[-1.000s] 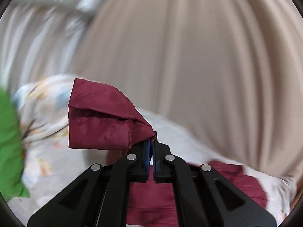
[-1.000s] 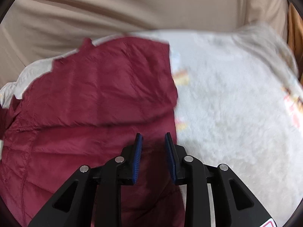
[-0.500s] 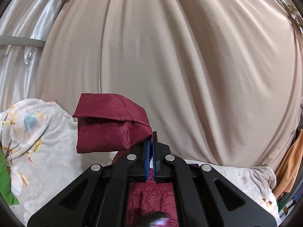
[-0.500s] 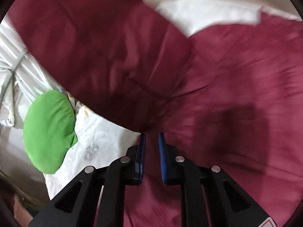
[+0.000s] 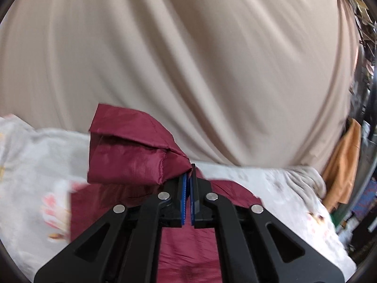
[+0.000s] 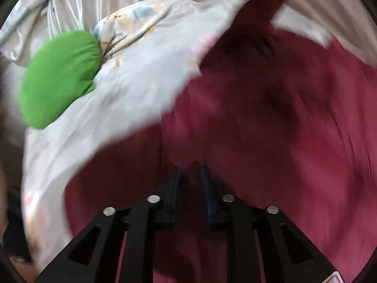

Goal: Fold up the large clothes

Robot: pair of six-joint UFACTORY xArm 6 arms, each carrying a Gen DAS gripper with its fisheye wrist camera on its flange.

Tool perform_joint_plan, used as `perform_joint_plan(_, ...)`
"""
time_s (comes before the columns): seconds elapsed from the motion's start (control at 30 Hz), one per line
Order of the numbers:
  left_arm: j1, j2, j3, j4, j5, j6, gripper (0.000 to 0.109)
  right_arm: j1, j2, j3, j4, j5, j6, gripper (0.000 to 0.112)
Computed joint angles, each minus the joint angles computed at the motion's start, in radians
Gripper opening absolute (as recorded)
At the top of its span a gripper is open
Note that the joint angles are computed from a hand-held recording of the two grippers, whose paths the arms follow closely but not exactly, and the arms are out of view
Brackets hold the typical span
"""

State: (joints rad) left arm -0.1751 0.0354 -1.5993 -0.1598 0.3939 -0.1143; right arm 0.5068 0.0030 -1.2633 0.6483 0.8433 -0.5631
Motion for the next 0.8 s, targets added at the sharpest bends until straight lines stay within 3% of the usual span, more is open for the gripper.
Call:
perform_joint_plan(0.07,-0.039,0.061,-0.023,-0.012,0.008,-0.018,0.008,-0.105,-0.117,0.134,0.129,0.037,-0.029,0.020)
perform_joint_plan(0.1,-0.051,0.079,-0.018,-0.032,0.004,-0.019,0.025,-0.179,-0.192,0.213,0.186,0.046,-0.030,0.020)
perform_joint_plan(0.13,-0.070,0.112,-0.009,-0.087,-0.005,-0.011,0.053,-0.231,-0.249,0.273,0.201,0.021,-0.018,0.021)
perform_joint_plan(0.17,-0.082,0.131,0.002,-0.110,-0.010,-0.017,0.062,-0.258,-0.293,0.317,0.194,-0.014,0.004,0.022)
perform_joint_plan(0.3,-0.120,0.169,0.089,-0.192,0.006,-0.027,0.064,-0.415,-0.404,0.403,0.220,-0.066,0.037,0.024)
perform_joint_plan(0.4,-0.112,0.089,0.222,-0.404,-0.009,0.121,0.064,-0.475,-0.416,0.391,0.198,-0.131,0.058,0.027)
perform_joint_plan(0.47,-0.080,-0.007,0.328,-0.510,-0.022,0.208,0.072,-0.476,-0.389,0.357,0.156,-0.213,0.091,0.033)
perform_joint_plan(0.53,-0.023,-0.105,0.438,-0.505,-0.073,0.184,0.086,-0.468,-0.339,0.305,0.180,-0.247,0.076,0.041)
perform_joint_plan(0.67,0.142,-0.196,0.567,-0.406,-0.089,0.022,0.087,-0.431,-0.161,0.138,0.180,-0.290,0.106,0.046)
perform_joint_plan(0.77,0.237,-0.207,0.612,-0.482,-0.060,-0.005,0.086,-0.392,-0.061,0.017,0.171,-0.284,0.148,0.047)
perform_joint_plan(0.8,0.254,-0.205,0.622,-0.547,-0.052,0.030,0.086,-0.380,-0.019,-0.028,0.177,-0.276,0.141,0.054)
